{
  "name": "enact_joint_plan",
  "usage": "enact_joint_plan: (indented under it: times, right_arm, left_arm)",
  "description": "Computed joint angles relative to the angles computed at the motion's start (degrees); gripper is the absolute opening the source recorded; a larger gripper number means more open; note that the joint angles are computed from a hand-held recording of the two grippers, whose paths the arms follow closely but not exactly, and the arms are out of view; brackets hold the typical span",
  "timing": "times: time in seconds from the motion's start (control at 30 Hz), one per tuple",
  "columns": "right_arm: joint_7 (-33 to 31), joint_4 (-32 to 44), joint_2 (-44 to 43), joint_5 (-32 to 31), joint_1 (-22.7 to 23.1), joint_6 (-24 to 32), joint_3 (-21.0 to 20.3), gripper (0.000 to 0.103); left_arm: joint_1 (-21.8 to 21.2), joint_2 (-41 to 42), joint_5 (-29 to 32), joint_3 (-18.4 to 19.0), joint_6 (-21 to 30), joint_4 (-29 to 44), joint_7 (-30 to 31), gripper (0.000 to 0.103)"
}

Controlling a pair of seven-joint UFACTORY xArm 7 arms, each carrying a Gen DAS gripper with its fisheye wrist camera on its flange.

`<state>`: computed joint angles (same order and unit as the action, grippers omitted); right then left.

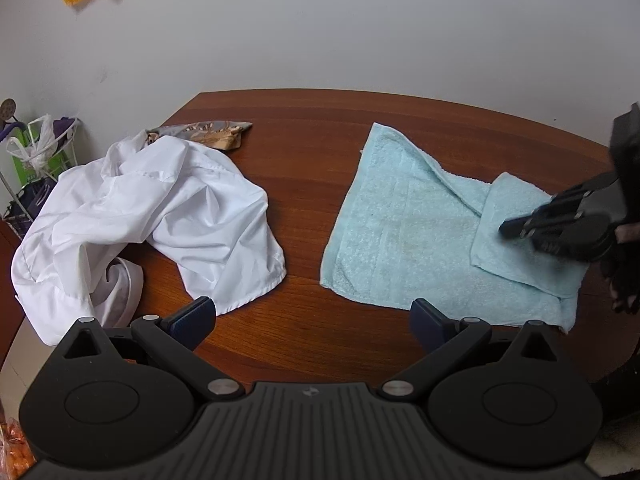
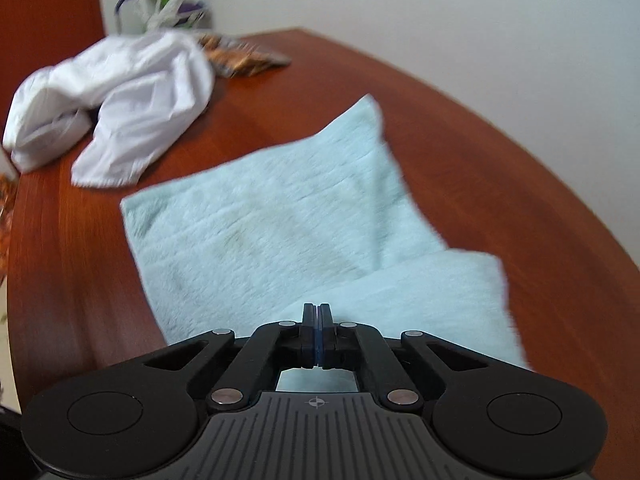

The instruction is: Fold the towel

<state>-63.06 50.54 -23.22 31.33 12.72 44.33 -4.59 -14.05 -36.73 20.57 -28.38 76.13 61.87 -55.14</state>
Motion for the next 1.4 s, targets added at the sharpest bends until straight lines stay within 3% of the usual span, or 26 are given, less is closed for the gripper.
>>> enact_joint_plan:
  times: [0.17, 0.3, 0.53, 0.63, 0.77, 0.97, 1.4]
  right_arm:
    - [2.6, 4.0, -1.1, 2.9, -2.7, 1.2, -3.8, 0.003]
    - [5.4, 8.5, 0.0, 3.1, -5.7, 7.3, -6.3, 0.003]
    - [8.3, 9.3, -0.4, 4.0, -8.7, 12.6, -6.4, 0.006]
    - [7.9, 8.1, -1.4, 3.2, -8.6, 13.1, -5.4, 0.015]
    - [7.5, 6.2, -1.7, 2.2, -7.7, 13.1, -3.8, 0.037]
    - [7.1, 3.4, -1.0, 0.6, -5.3, 11.2, -1.1, 0.048]
    - [5.4, -0.2, 2.1, -2.0, 0.0, 4.1, 3.3, 0.045]
  left_arm:
    - [-0.4, 1.7, 0.3, -1.1, -1.7, 0.4, -1.3, 0.103]
    - [-1.3, 3.2, 1.1, -1.8, -4.3, 0.5, -2.3, 0.102]
    - [-3.2, 4.7, 2.1, -1.8, -6.9, 0.7, -2.7, 0.103]
    - [-3.8, 4.7, 2.1, -1.5, -7.4, 0.4, -2.4, 0.103]
    - [-4.5, 3.9, 1.3, -0.5, -7.4, -0.2, -1.1, 0.103]
    - [-4.7, 1.9, 0.1, 0.6, -5.3, -0.8, 2.2, 0.103]
    - [-2.5, -2.7, -3.0, 1.6, -1.0, -2.9, 5.1, 0.103]
